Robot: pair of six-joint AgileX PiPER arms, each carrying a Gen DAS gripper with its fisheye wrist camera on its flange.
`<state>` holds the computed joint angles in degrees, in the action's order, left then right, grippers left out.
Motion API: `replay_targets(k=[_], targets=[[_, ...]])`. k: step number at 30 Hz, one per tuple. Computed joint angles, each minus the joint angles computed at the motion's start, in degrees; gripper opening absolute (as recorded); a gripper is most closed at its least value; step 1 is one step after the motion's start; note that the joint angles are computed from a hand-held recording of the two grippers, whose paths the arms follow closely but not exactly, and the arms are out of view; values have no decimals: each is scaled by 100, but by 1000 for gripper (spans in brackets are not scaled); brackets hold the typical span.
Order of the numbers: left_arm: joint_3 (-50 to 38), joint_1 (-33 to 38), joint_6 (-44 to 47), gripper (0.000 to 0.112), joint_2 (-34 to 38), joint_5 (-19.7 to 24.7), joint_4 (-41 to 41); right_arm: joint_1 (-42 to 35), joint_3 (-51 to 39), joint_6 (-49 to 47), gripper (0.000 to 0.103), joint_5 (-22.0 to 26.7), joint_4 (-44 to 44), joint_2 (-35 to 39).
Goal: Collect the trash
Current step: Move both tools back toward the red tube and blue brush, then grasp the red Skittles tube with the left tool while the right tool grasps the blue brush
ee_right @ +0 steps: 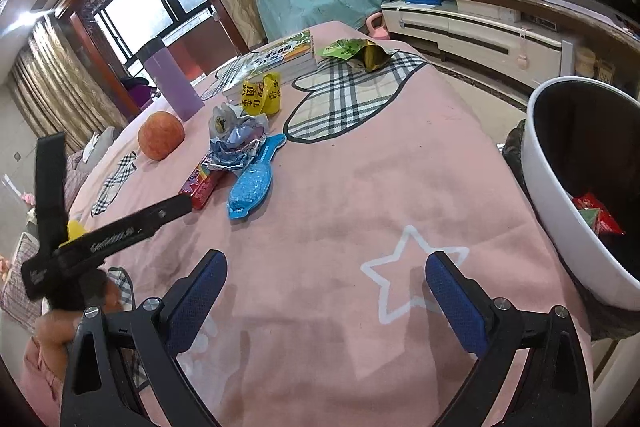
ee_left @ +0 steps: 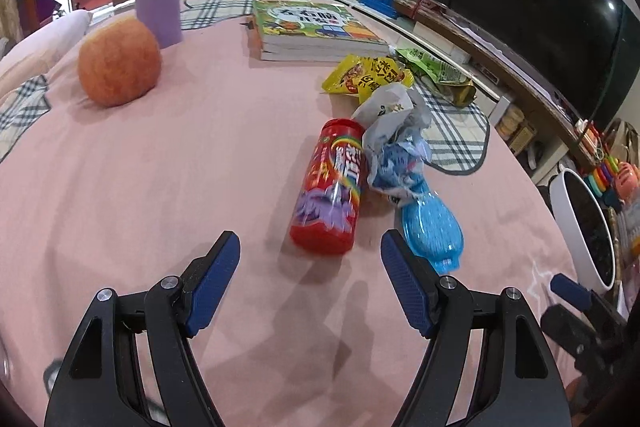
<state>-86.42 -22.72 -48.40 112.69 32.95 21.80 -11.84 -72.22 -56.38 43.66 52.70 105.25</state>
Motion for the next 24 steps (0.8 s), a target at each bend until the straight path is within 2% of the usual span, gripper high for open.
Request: replay_targets(k=[2,5,6,9,14,19,24], targets=[[-200,53,209,69,152,46,-134,11,-58,14,100,24,3,45],[-336,143,672,42,278,48,-558,49,-160,56,97,53,-28,105],[-281,135,689,37,252,1,-551,84,-186,84,95,19,-54,121],[-30,71,550,37,86,-110,-352,215,-224,189,87,-145,-106,146],[979,82,12,37,-540,-542,-172,438,-451,280,77,-9,-197,304],[2041,-65,-933,37,-1280,-842,261,823,-663,438,72,-77,-364,470],[2370,-181,-1164,38,-1524,-866,380,1191,-1045,784,71,-226,-670,725]])
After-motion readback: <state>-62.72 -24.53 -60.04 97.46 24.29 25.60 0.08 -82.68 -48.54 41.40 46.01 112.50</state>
